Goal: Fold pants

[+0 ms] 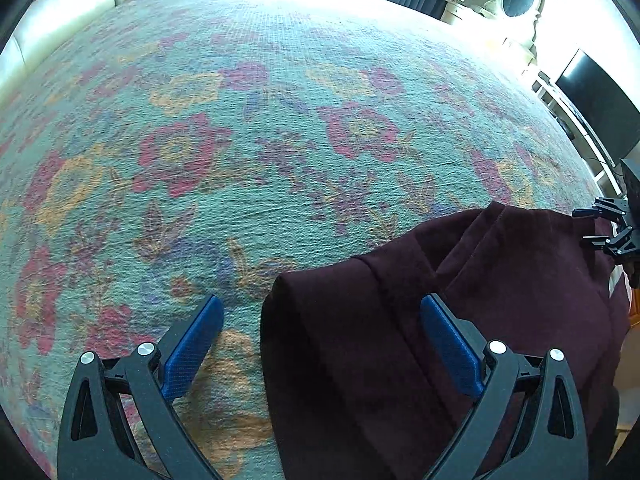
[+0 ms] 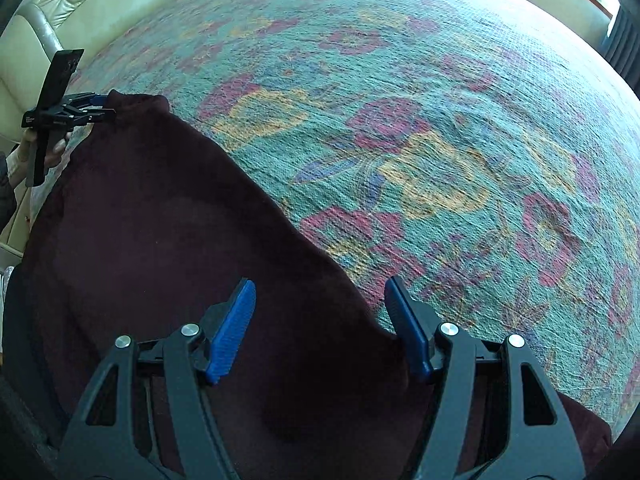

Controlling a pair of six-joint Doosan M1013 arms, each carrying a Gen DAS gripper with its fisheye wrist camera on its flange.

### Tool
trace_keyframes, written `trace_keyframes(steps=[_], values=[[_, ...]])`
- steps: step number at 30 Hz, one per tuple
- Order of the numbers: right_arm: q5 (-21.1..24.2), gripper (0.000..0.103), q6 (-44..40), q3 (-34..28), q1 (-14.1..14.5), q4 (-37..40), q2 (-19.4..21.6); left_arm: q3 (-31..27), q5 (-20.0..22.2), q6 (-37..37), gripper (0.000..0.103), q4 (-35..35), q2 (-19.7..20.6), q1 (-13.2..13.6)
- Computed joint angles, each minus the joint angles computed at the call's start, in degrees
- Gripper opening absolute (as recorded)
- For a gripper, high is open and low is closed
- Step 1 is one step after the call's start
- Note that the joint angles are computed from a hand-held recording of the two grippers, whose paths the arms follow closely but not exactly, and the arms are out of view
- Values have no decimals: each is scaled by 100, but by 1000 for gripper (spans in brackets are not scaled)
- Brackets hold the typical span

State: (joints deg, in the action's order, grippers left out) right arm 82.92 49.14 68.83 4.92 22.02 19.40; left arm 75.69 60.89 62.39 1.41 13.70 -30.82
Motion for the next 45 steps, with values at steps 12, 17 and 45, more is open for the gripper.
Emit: trace_keyframes(steps=[12, 17, 45], values=[[-252, 18, 91, 86, 70, -444, -61, -577, 45, 312, 67, 299, 458, -174], [-643, 7, 131, 331, 88, -479, -317, -585, -34, 629, 9, -369, 380, -56], [-1614, 0, 565, 2849, -118, 273, -2860, 1294, -1366, -1600, 66, -789, -1407, -1028]])
